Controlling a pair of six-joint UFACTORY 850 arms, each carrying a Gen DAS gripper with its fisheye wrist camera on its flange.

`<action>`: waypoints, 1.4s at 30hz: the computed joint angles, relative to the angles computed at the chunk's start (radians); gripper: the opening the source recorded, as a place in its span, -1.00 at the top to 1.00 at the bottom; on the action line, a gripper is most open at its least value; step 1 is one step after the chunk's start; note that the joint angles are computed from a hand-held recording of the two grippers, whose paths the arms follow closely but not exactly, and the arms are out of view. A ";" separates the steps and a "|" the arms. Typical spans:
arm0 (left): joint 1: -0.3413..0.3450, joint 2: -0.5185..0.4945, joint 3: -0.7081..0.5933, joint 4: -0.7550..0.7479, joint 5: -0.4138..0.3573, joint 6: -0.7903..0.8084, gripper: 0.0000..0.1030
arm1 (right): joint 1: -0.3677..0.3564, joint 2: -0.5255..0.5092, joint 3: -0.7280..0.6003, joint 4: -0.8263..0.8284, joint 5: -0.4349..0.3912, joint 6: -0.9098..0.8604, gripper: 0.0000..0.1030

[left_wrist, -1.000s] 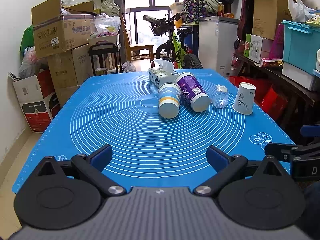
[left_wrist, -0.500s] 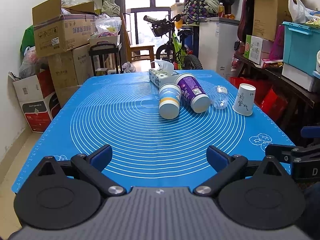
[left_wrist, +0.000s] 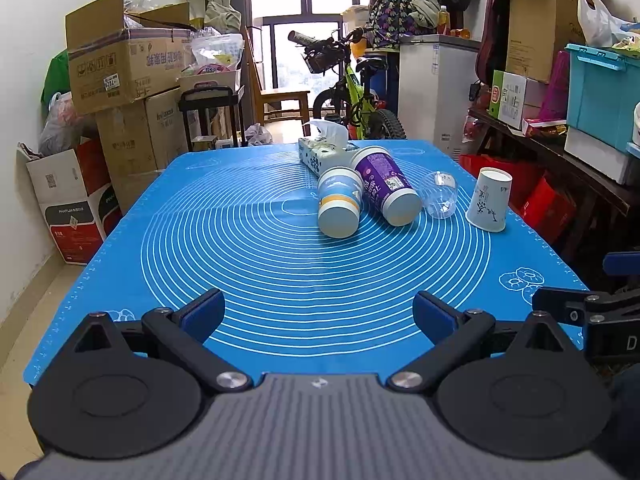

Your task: Flip cup upside down

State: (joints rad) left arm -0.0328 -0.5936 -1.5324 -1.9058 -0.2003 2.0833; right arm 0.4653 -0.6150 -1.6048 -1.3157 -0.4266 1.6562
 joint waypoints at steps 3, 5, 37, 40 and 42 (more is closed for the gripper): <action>0.000 0.000 0.001 -0.001 0.001 0.001 -0.93 | 0.000 0.000 0.000 -0.001 0.000 0.000 -0.95; -0.001 0.001 0.001 -0.003 0.002 0.003 -0.93 | 0.000 0.000 0.000 -0.001 0.000 0.000 -0.95; -0.007 -0.050 -0.070 0.174 0.036 -0.201 -0.93 | -0.023 -0.020 -0.042 0.066 0.012 -0.086 -0.95; -0.008 -0.071 -0.113 0.327 0.041 -0.367 -0.93 | -0.033 -0.036 -0.077 0.071 -0.002 -0.110 -0.95; -0.012 -0.087 -0.141 0.379 0.048 -0.418 -0.93 | -0.041 -0.045 -0.098 0.071 -0.005 -0.121 -0.95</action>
